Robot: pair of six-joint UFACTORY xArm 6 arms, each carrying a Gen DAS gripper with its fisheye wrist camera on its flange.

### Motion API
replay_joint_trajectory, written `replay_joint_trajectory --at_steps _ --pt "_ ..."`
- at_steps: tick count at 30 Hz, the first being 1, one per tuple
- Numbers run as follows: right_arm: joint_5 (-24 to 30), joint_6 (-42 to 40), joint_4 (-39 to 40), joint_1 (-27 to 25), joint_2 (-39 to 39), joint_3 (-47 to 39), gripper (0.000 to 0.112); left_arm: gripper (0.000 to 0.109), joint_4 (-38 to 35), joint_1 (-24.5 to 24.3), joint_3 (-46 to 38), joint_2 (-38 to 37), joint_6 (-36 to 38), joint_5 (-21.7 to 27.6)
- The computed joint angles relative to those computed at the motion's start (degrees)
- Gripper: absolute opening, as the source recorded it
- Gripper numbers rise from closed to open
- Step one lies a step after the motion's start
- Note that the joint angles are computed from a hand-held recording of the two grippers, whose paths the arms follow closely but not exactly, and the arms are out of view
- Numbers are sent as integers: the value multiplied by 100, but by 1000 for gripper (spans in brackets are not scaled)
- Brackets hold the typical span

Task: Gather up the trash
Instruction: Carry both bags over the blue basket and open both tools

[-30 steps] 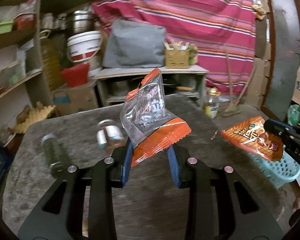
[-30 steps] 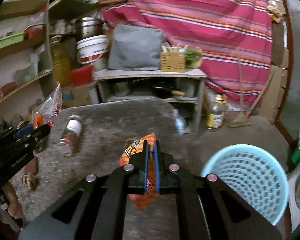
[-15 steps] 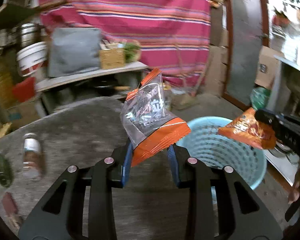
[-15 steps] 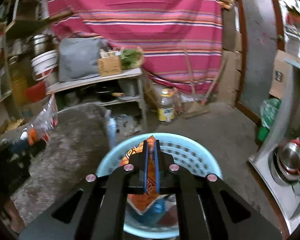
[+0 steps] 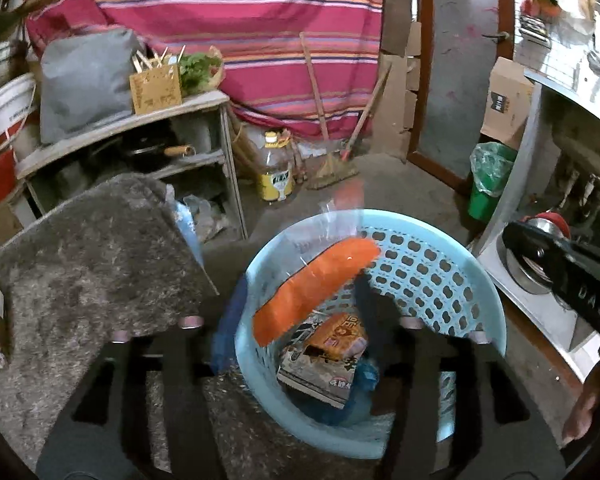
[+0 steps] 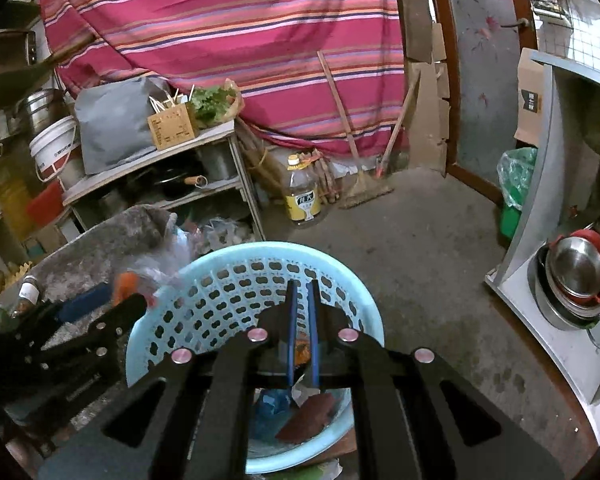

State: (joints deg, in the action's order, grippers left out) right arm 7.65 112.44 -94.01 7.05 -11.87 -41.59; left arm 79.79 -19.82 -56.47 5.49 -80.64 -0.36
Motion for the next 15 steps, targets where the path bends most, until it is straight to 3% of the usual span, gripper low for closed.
replay_joint_trajectory --at_steps 2,4,13,14,15 --pt "-15 -10 -15 -2 26 -17 6 78 44 96 78 -104 -133 -59" --pt "-14 -68 31 28 46 -27 6 87 655 155 112 -232 -729 56" --pt "319 -876 689 479 265 -225 8 97 1425 677 984 -1321 -1336 365" --pt "363 -980 798 557 299 -260 10 98 1439 776 1107 -1475 -1334 372" --pt "399 -1035 850 627 331 -296 26 98 1490 942 1282 -1693 -1342 346"
